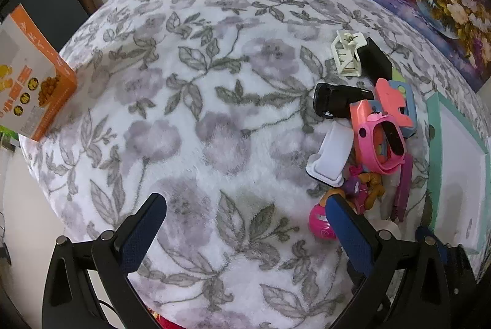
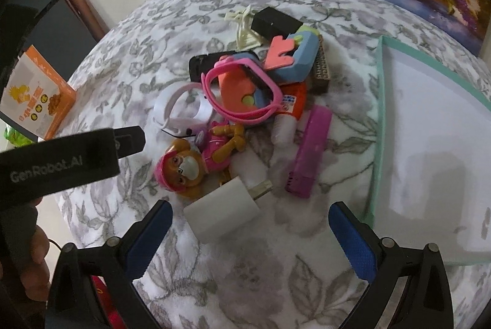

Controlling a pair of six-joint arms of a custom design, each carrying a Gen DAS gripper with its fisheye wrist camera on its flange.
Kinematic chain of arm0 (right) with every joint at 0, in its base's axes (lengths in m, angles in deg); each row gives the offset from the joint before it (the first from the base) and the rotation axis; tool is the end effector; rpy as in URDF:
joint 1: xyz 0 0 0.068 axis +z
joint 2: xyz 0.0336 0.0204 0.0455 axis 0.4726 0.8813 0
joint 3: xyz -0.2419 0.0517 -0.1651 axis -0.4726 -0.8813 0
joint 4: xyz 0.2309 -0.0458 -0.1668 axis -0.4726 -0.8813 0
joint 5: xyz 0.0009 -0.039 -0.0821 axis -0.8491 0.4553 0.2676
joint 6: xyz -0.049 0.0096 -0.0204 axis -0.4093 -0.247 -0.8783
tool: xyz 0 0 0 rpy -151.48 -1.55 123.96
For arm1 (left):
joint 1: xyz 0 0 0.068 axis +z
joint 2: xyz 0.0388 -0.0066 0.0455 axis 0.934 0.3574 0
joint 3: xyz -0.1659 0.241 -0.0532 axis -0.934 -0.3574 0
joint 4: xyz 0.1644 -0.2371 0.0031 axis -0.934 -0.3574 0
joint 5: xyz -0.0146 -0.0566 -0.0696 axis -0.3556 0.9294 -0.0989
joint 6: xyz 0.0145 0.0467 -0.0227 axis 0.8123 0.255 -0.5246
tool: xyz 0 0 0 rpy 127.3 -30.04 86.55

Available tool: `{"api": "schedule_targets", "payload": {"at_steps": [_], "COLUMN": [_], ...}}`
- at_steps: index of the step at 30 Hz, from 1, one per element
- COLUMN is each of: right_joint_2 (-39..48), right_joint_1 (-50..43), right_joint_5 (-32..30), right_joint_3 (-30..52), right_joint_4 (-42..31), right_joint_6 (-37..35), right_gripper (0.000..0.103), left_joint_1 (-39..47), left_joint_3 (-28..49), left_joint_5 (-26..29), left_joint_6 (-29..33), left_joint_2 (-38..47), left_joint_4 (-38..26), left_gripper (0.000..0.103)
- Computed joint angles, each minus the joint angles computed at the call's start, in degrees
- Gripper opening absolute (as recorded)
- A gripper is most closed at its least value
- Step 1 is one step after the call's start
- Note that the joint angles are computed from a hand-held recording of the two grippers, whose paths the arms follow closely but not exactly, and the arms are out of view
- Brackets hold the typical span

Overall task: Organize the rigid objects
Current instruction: 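Grasp the white plug charger with the right tool while the left tool approaches the pink figure, then grasp the pink Paw Patrol figure with the left tool while the right tool lifts the charger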

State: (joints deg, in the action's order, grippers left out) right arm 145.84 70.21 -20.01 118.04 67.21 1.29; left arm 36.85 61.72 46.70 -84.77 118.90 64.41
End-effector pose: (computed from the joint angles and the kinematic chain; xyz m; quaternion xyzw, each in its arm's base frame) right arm 0.2170 0.1917 0.0309 -0.0768 0.9747 0.0955 0.1870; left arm 0.2489 -0.1484 0.0483 -0.0963 0.9840 0.0118 0.1492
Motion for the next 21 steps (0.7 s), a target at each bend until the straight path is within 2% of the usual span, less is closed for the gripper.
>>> {"api": "schedule_targets", "payload": {"at_steps": [10, 15, 21], "right_joint_2": [3.02, 2.54, 1.65], "right_joint_1": [-0.8, -0.89, -1.48], "right_joint_5": [-2.62, -3.71, -4.8], "right_joint_3": [1.35, 0.95, -0.36], "right_joint_4": [1.63, 3.16, 4.61], "right_joint_6": [-0.27, -0.34, -0.21], "right_gripper": [0.075, 0.056, 0.052], "left_joint_1": [0.43, 0.31, -0.06], "left_joint_3": [0.13, -0.1, -0.03], "left_joint_5": [2.72, 4.25, 5.75], "left_joint_6": [0.5, 0.61, 0.48], "left_joint_2": [1.38, 1.51, 2.0], "left_joint_4": [2.05, 3.09, 4.45], "left_gripper": [0.103, 0.103, 0.103]}}
